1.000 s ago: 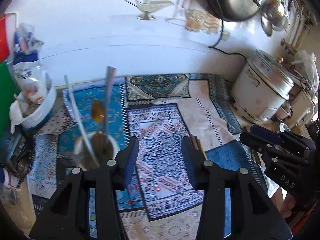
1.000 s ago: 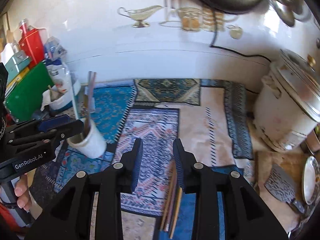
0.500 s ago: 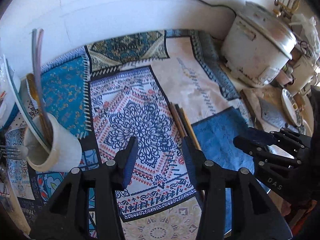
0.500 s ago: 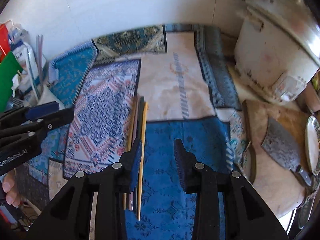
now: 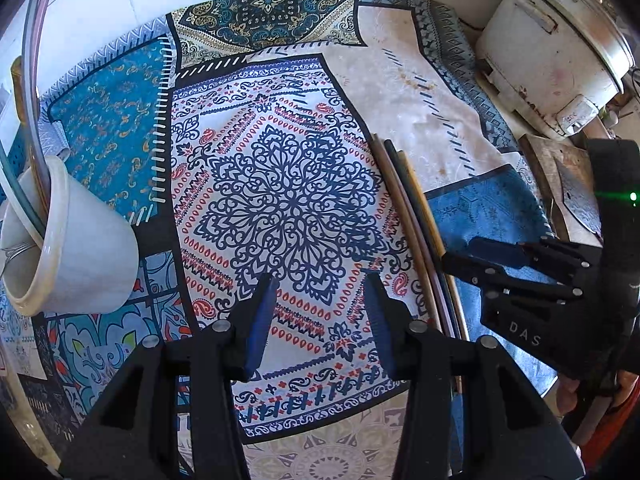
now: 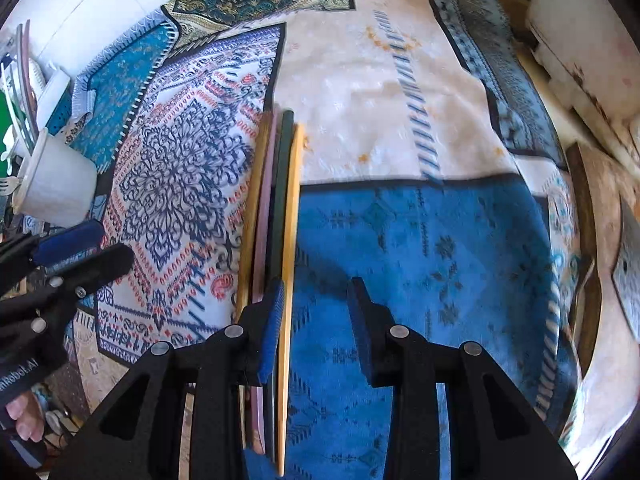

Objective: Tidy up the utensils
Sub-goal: 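Grasp the yellow wooden chopstick with the right tool while the left tool grasps the brown chopstick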

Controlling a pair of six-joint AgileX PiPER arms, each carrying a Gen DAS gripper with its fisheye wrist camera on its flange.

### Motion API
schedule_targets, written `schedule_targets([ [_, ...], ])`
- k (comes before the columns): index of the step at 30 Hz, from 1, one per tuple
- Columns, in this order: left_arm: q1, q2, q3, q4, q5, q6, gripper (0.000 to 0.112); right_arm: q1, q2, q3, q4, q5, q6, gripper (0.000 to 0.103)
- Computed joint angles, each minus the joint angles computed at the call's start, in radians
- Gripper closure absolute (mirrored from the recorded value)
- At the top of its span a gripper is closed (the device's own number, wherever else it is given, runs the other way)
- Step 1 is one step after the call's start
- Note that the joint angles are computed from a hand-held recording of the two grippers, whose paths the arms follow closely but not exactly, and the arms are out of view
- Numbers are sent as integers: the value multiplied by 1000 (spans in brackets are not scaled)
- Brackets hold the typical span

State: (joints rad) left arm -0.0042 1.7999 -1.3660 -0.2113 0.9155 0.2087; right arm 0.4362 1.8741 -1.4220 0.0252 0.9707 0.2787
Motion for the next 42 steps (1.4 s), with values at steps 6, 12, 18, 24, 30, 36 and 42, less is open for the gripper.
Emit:
schedule_targets([
  [6,10,28,-33,-14,11,8,68,43,42,-60,-93,18,24,75],
  [12,7,53,-59,-30,22,19,68,50,81,-112,-121,9,6,94],
  [18,12,105,-112,-90,74,39,68,-55,91,-134,59,0,-80,97],
  [24,-8,163,-186,-132,123,23,72,-92,3,-21,110,-47,-73,97],
  [30,-61,230,-265,-118,153,-17,79,-126,-115,109,134,-95,-75,97],
  [36,-118,262,-297,-44,131,-87,83,-124,-155,147,94,-122,-31,97],
  [42,-157,274,-308,15,87,-189,88,-114,-168,155,69,-137,5,97],
])
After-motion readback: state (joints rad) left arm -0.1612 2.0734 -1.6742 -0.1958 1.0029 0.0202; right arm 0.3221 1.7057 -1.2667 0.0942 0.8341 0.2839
